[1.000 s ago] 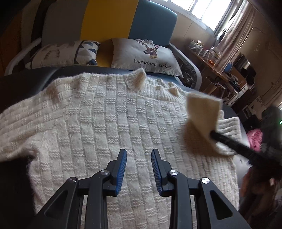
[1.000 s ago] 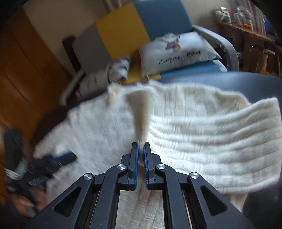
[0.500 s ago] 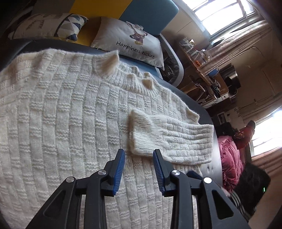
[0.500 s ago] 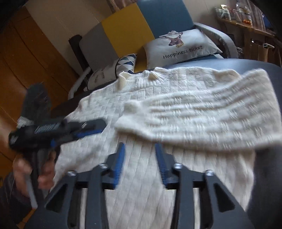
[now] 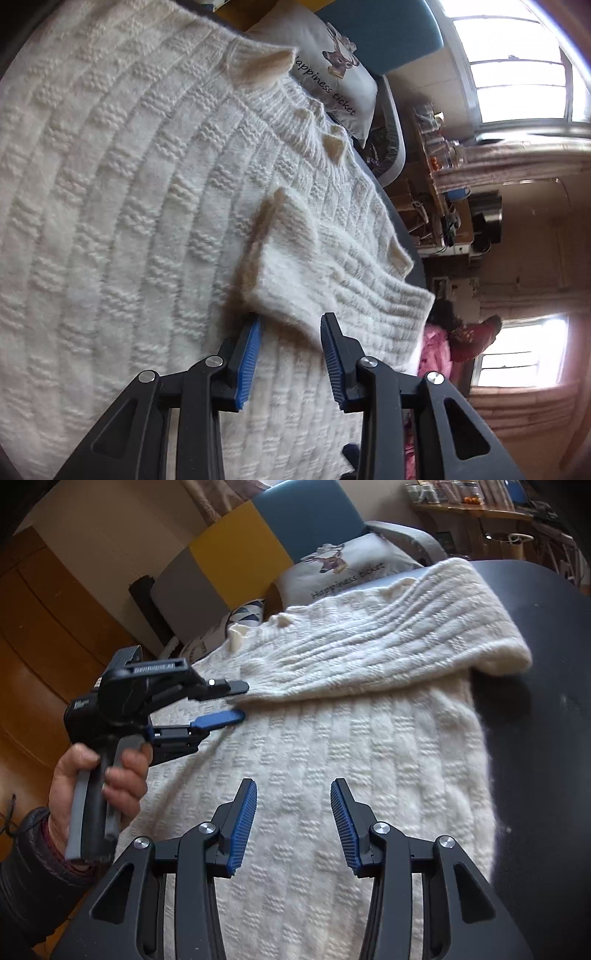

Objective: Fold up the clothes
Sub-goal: 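Grasp the other sleeve cuff with the left gripper and lift it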

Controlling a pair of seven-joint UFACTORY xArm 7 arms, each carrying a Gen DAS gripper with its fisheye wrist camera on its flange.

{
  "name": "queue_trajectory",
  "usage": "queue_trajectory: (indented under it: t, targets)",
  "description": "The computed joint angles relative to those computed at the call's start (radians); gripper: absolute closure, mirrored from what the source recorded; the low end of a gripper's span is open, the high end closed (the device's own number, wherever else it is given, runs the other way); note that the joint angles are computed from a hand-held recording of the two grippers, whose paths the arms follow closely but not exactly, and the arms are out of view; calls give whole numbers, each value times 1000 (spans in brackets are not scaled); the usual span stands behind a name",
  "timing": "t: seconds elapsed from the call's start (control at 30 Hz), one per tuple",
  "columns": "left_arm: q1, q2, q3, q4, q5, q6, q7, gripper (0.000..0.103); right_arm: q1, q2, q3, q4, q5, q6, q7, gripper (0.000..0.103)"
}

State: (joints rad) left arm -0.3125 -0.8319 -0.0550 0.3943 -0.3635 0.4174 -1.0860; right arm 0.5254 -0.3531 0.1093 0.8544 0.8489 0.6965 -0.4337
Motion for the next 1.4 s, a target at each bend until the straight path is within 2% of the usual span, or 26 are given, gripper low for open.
queue_trajectory:
  t: [0.2, 0.27, 0.33, 0.37, 0.53, 0.7, 0.73, 0.77, 0.8, 0.87, 0.93, 1.07, 1.13, 1.17, 1.27, 1.33, 1.4]
  targets:
    - [50, 70, -61, 8, 7, -101, -115, 73, -9, -32, 0, -40, -46, -13, 1, 58]
    - [93, 78, -104, 31, 65, -70, -149, 88, -8, -36, -7, -55, -43, -16, 8, 58]
    - [122, 73, -134, 55, 125, -38, -166, 97, -11, -45, -18, -73, -29, -21, 21, 58]
    - [131, 70, -143, 68, 154, -20, -167, 96, -13, -49, -24, -82, -22, -23, 27, 58]
    - [140, 79, -144, 182, 268, 37, -95, 97, -25, -74, -39, -108, -11, -46, 54, 58]
    - [134, 149, -136, 351, 329, 61, 21, 97, -60, -110, -28, -133, -97, -106, 135, 58]
    - [133, 166, -136, 386, 335, 66, 41, 97, -62, -110, -35, -134, -103, -111, 154, 56]
    - [131, 187, -136, 424, 340, 70, 62, 97, -63, -110, -47, -134, -102, -115, 164, 49]
    - [129, 210, -136, 462, 343, 74, 82, 97, -60, -108, -61, -133, -93, -125, 165, 44]
    - [124, 260, -138, 537, 346, 83, 114, 97, -57, -102, -85, -131, -71, -145, 164, 44]
    - [120, 321, -143, 620, 345, 81, 136, 98, -31, -95, -114, -122, -26, -185, 91, 44]
    - [119, 439, -164, 803, 384, 113, 188, 98, 14, -81, -122, -108, 7, -290, -64, 44]
    - [120, 508, -183, 907, 422, 144, 204, 98, 28, -45, -137, -81, 40, -290, -92, 44]
    - [118, 542, -192, 957, 443, 161, 209, 98, 25, -27, -140, -70, 62, -285, -82, 44]
    - [91, 624, -193, 1071, 463, 189, 215, 98, 6, 38, -150, -31, 174, -269, -53, 54]
    - [73, 661, -189, 1126, 480, 189, 214, 98, -26, 85, -135, -6, 212, -270, 3, 54]
    - [53, 688, -180, 1169, 482, 184, 221, 98, -42, 129, -138, 22, 301, -246, -7, 54]
